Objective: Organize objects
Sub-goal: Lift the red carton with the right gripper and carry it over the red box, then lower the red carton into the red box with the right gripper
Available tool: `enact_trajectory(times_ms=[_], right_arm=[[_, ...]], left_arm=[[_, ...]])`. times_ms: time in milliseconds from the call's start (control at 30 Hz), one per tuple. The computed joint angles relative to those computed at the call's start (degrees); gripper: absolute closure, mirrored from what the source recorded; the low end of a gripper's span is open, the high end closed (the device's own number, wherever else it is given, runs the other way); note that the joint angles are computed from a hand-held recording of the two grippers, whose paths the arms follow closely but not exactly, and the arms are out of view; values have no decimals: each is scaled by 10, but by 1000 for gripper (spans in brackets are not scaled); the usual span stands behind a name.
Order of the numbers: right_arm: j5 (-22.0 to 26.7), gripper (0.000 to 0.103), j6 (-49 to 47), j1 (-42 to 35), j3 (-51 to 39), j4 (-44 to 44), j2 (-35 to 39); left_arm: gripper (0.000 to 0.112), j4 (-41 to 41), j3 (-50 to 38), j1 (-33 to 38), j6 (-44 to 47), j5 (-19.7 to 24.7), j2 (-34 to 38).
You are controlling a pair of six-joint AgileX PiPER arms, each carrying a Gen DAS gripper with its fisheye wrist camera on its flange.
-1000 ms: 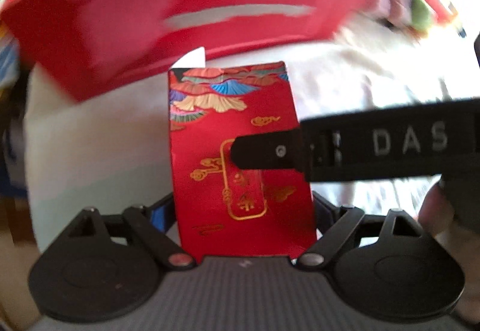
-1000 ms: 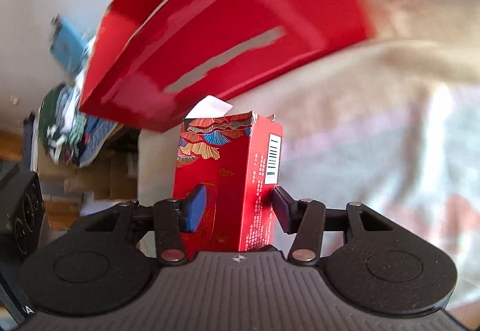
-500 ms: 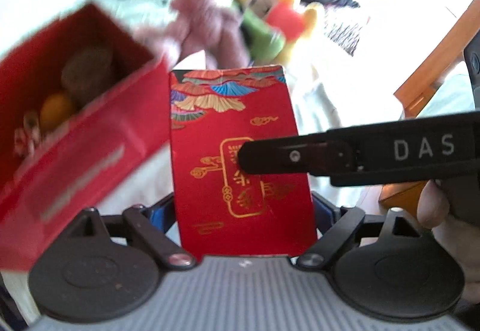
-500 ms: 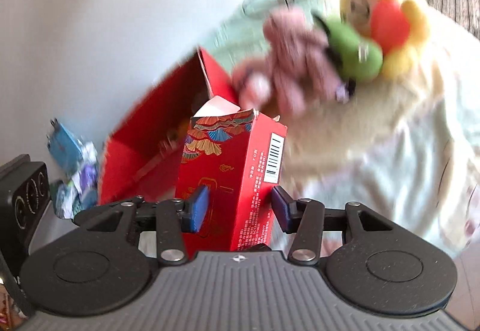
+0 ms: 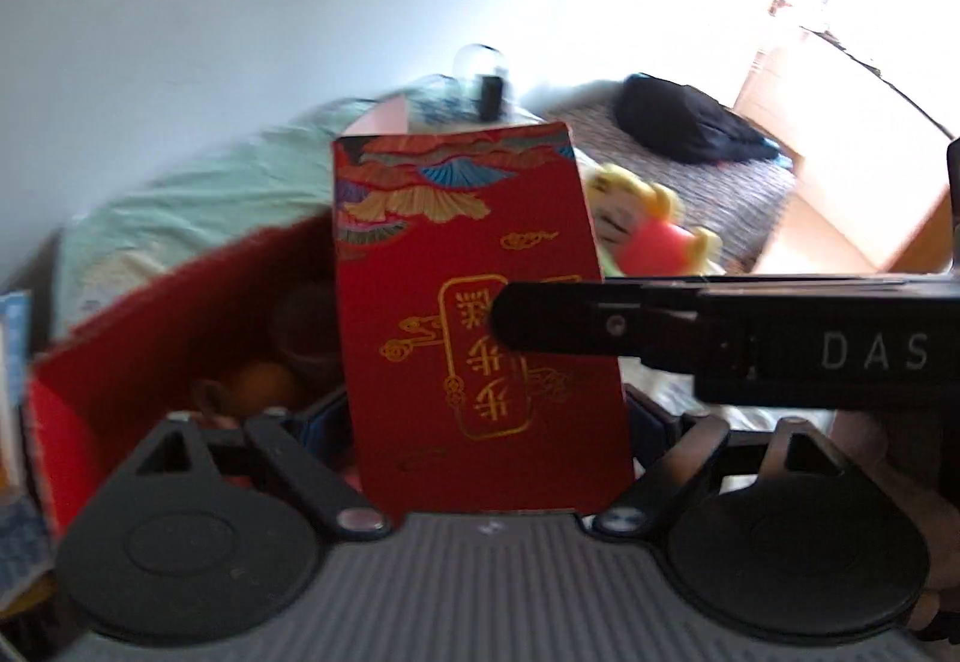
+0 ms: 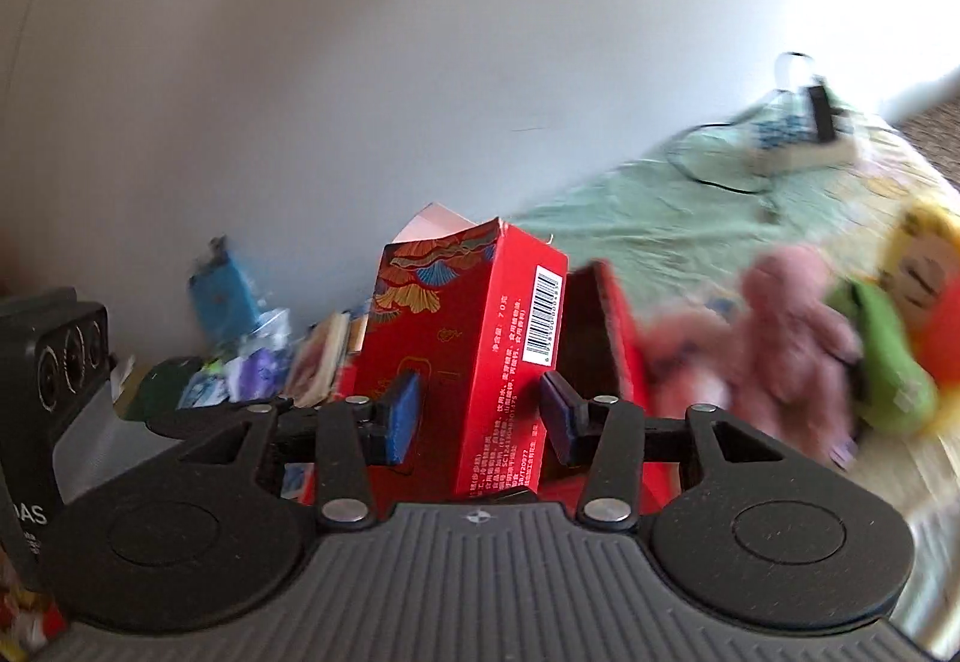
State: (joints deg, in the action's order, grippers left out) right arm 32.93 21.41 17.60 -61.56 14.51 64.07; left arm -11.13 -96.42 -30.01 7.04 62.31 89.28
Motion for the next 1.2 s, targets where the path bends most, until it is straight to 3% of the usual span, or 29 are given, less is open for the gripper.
enact_trajectory(times_ms=[267,600,833,1200], right_arm=[[7,56,-262,-9,-93,241,147],[6,57,-436,25,-143,400,253],[16,58,-475,18,-157,448,286],[57,59,-423,19,-221,403,364]], left_arm=[[25,106,-40,32,-90,20,35],[25,229,19,69,-169,1,24],[25,254,46,86,-183,-22,28],[25,255,61,109,-175,-43,74]])
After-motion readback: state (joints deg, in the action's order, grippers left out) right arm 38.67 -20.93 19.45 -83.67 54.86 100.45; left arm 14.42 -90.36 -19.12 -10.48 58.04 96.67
